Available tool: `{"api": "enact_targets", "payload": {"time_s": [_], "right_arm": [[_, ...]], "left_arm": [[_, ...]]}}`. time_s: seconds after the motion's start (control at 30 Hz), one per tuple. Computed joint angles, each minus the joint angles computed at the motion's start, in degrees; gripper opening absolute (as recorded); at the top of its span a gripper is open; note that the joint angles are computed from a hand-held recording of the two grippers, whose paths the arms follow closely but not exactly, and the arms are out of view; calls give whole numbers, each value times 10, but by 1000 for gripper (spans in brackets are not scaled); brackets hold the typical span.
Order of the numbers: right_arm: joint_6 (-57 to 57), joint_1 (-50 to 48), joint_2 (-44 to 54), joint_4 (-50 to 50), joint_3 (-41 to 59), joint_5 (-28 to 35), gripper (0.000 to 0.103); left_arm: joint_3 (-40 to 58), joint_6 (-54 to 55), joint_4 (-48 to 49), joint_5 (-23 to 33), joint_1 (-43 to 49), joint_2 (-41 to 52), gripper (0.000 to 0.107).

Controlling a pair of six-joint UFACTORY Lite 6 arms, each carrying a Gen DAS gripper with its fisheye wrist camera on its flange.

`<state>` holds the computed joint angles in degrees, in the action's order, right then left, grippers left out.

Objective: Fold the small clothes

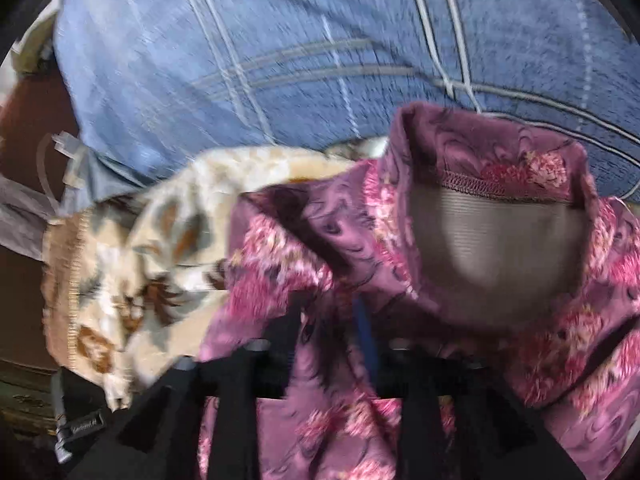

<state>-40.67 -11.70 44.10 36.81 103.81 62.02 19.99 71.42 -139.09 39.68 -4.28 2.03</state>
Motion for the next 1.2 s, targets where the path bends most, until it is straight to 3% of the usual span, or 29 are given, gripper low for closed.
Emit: {"api": "enact_targets", "payload": {"time_s": [0.17, 0.33, 0.37, 0.4, 0.43, 0.47, 0.53, 0.63, 0.7, 0.73, 0.8, 0.87, 0.93, 1.0, 1.07, 1.2], "right_arm": [[-49, -28, -65, 15, -65, 25, 47], [-55, -31, -83, -9, -153, -25, 48], [-60, -34, -78, -5, -158, -21, 40], [-66, -32, -74, -4, -164, -22, 26], [-66, -28, -77, -7, -172, -31, 17], [-63, -26, -82, -10, -177, -38, 6], [-75, -41, -98, 15, -182, -22, 4], [-86, -47, -132, 28, -197, -18, 4], [-66, -32, -141, 3, -212, -38, 5], [-54, -17, -146, -21, -224, -57, 6], [-41, -4, -165, -54, -248, -77, 19], [-49, -29, -209, -41, -274, -58, 30], [-98, -96, -289, -6, -319, -8, 41], [-163, -194, -371, 18, -359, 61, 57], [-240, -307, -407, 38, -375, 142, 61], [-348, -521, -390, 11, -358, 260, 64]], "left_arm": [[61, -28, 57, 51, -25, 96, 31], [105, -21, 38, 29, -49, 149, 31], [106, -6, 23, 21, -53, 148, 31], [110, 3, 18, 8, -56, 144, 27], [112, 14, 15, -17, -58, 136, 9], [110, 23, 11, -25, -57, 129, 6], [87, 31, 5, -11, -44, 106, 4], [63, 57, -14, -45, -43, 43, 4], [77, 38, 10, -44, -35, 65, 4], [92, 18, 28, -48, -33, 92, 5], [102, -7, 43, -41, -27, 123, 6], [95, -15, 56, -36, -20, 111, 7], [70, 2, 40, -75, -28, 50, 12], [51, 25, 19, -116, -43, -9, 24], [33, 63, -11, -158, -66, -64, 31], [30, 292, -213, -273, -155, -144, 46]]}}
